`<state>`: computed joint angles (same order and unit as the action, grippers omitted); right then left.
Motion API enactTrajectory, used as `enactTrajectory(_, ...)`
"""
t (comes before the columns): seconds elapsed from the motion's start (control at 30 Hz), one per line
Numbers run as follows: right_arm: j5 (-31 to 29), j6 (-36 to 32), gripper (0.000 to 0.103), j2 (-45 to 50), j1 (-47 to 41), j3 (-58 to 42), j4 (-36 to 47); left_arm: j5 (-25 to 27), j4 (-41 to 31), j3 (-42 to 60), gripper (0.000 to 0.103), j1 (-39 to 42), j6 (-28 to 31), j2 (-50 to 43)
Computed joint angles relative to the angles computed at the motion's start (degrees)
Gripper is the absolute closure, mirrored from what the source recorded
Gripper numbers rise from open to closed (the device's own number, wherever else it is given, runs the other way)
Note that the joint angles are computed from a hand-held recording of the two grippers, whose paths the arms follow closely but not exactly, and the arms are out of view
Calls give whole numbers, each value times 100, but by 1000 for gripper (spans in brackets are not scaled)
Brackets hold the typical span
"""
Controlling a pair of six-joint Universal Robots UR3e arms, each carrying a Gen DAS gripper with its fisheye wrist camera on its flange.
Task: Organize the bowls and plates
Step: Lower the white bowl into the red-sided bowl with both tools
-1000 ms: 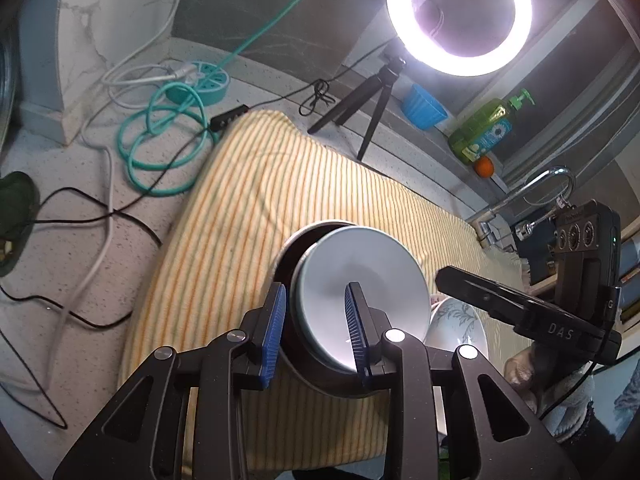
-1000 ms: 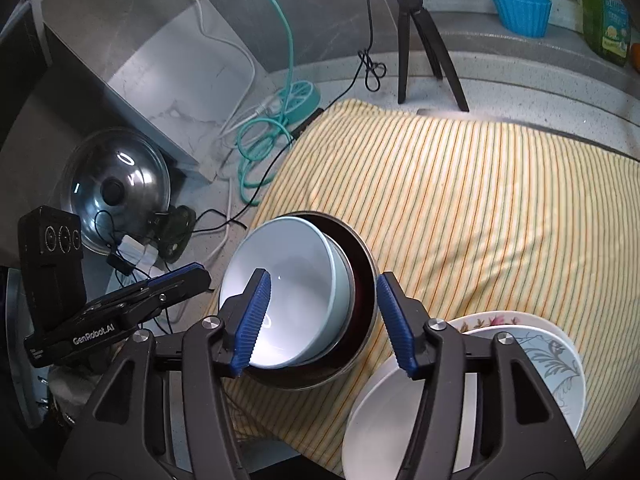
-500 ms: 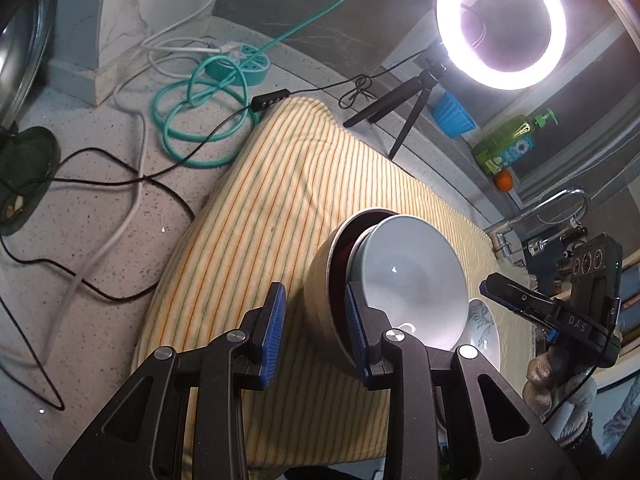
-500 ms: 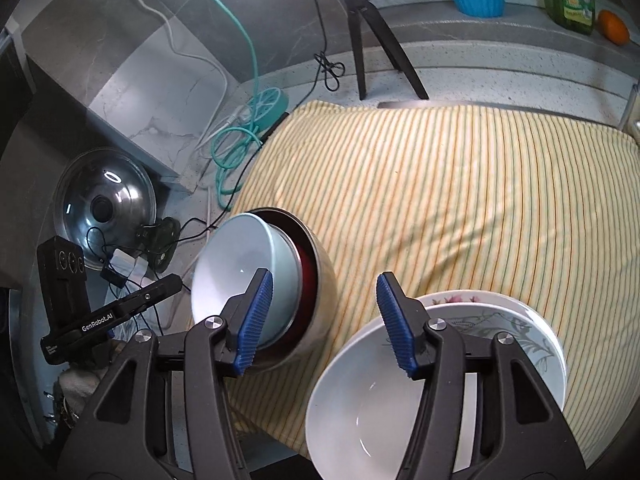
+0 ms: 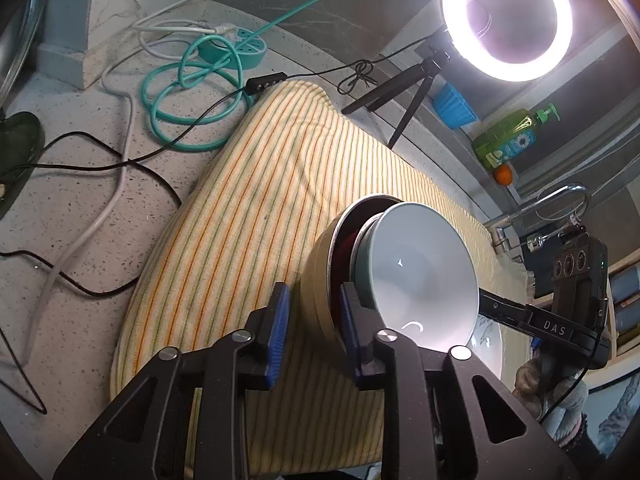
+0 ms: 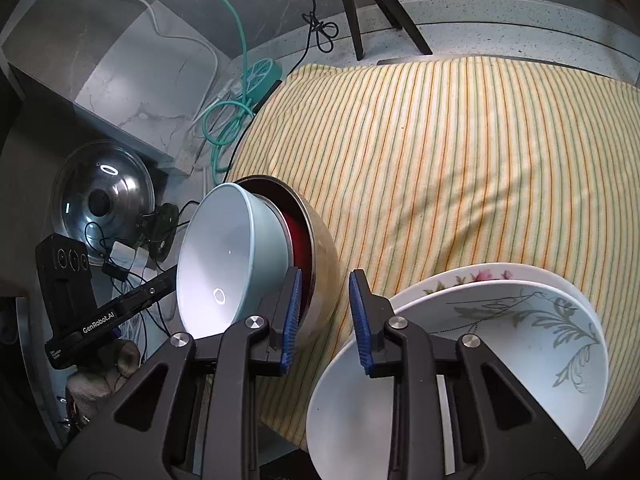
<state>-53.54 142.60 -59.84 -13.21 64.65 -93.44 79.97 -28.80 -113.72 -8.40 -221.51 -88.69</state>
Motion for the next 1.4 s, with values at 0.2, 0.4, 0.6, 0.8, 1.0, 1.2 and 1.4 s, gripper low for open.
enactTrajectory(0.2,-74,24,88,147,110,-93,2,-84,78,7,86,36,37,-109)
enactTrajectory(0.4,-59,45,91,156,157,-108,23,-34,71,144,94,-30,25,-255)
enactTrajectory(0.6,-72,74,91,111,157,-76,24,-9,-29,202,94,-46,2,-233)
enactTrajectory(0.8,-25,18,91,39,81,-47,135,84,-111,284,94,-150,-34,-174)
enactTrajectory(1.0,35,-100,91,-104,-43,22,244,241,-249,464,94,-313,-103,-108)
enactTrajectory(1.2,172,-334,91,-348,-239,4,566,436,-481,819,94,-524,-132,-62)
enactTrajectory(1.4,299,-617,91,-613,-527,-26,994,645,-549,1222,94,-814,-195,-160)
